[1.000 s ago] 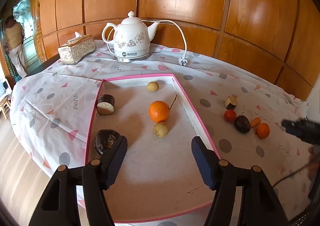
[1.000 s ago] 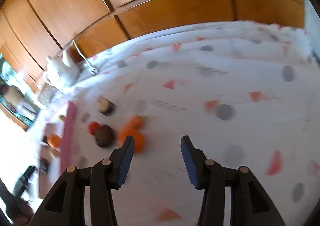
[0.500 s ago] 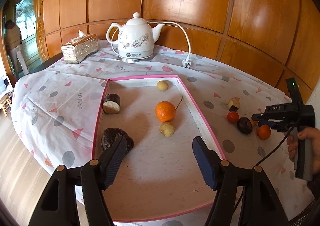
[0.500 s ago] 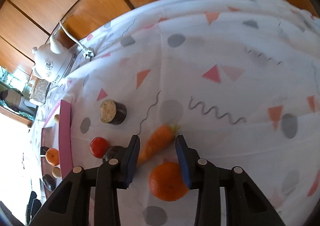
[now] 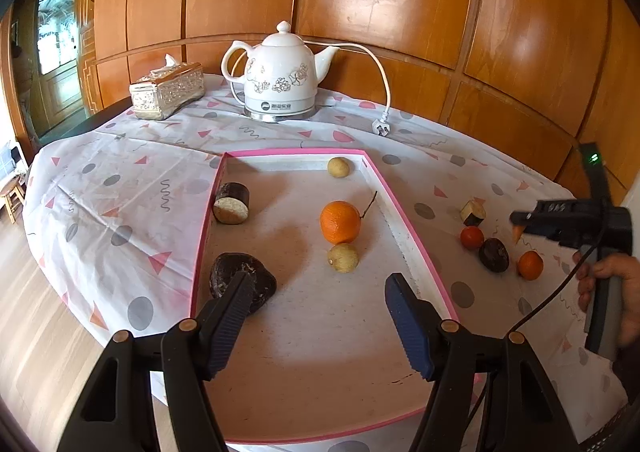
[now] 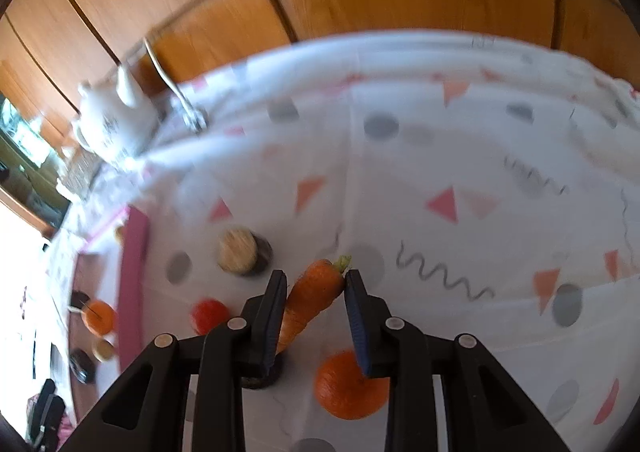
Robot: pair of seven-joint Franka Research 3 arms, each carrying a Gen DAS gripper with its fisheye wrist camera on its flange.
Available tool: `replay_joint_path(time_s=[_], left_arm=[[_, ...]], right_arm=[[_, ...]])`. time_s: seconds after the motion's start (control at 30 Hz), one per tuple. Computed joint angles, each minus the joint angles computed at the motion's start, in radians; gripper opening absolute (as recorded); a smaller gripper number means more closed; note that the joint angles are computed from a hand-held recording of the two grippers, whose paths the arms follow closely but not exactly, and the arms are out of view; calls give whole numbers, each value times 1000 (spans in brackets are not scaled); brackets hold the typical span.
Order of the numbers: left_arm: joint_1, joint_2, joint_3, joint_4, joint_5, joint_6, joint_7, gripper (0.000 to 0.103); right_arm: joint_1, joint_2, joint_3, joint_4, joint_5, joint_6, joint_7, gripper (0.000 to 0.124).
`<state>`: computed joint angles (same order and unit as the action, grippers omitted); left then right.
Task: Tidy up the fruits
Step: 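Close the right tool on the carrot and lift it, then carry the carrot into the pink tray and open the right tool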
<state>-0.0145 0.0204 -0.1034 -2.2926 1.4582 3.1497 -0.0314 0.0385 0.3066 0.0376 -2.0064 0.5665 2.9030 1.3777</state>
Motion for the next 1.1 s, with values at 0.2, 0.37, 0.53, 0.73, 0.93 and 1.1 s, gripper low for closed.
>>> replay_joint_path(time_s=[0.2,0.37,0.53,0.73,0.93,1.1], left_arm=[[5,-22,-1,-4,67,-21,-97,71],[17,-43,-2,-22,65,-38,-139,73],[31,-74,-4,-49,54,-67,-162,74],[49,-100,-8,-77,36,-83,-165,76],[56,-104,-13,-82,45,-79,-174,76],[55,-99,-15,-79,42,-76,-171,76]], right_arm=[[-70,-85,116,-49,243,30,-280,30],[-64,-159,160,-82,466,-83,-587,30],[29,-148,147,-77,461,-171,-659,30],[145,-111,109,-52,388,-188,-634,32],[181,-120,96,-72,366,-158,-614,35],[202,-158,80,-138,327,-54,-554,35]])
